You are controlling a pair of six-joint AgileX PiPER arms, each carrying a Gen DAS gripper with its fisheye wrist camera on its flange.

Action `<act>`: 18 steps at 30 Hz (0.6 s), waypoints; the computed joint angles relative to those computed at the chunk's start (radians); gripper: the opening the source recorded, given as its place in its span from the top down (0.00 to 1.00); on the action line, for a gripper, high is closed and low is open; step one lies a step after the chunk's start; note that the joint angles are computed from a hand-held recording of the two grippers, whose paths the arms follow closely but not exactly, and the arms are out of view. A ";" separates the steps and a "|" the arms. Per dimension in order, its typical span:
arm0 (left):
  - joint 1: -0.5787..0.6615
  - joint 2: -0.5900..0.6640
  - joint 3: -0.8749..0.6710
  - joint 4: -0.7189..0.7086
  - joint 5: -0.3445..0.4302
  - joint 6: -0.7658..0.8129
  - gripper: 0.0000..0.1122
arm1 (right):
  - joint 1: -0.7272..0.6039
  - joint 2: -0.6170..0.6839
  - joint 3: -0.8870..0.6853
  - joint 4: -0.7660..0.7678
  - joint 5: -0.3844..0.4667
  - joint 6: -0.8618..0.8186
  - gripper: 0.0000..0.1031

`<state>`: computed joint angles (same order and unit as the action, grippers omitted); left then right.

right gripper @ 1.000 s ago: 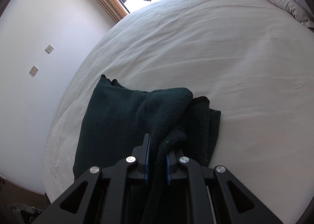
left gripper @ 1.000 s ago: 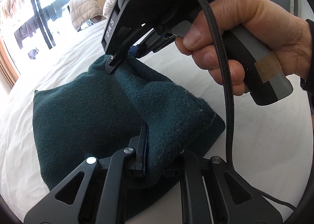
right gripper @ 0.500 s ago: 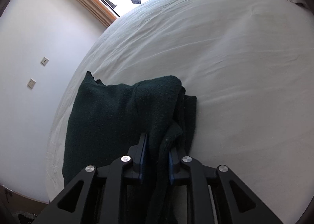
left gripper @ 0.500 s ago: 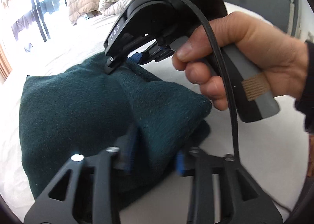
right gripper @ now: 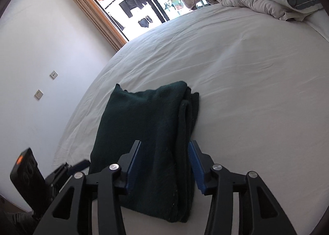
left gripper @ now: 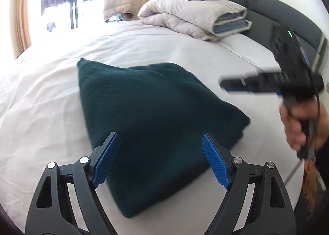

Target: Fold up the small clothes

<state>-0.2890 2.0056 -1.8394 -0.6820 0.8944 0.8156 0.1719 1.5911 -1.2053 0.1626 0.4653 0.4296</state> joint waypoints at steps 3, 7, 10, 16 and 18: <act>0.005 0.045 -0.046 0.063 -0.002 -0.022 0.27 | 0.022 0.066 -0.030 -0.096 0.071 0.100 0.72; 0.021 0.087 -0.069 0.126 -0.007 -0.029 0.28 | 0.049 0.051 0.047 -0.195 0.015 0.242 0.84; 0.034 0.109 -0.066 0.126 -0.003 -0.026 0.28 | 0.089 0.028 0.098 -0.307 -0.017 0.392 0.86; 0.068 0.205 -0.137 0.097 0.082 -0.035 0.27 | 0.083 -0.024 0.210 -0.256 -0.117 0.410 0.88; 0.069 0.186 -0.103 0.101 0.058 -0.013 0.27 | 0.097 -0.032 0.213 -0.288 -0.103 0.446 0.88</act>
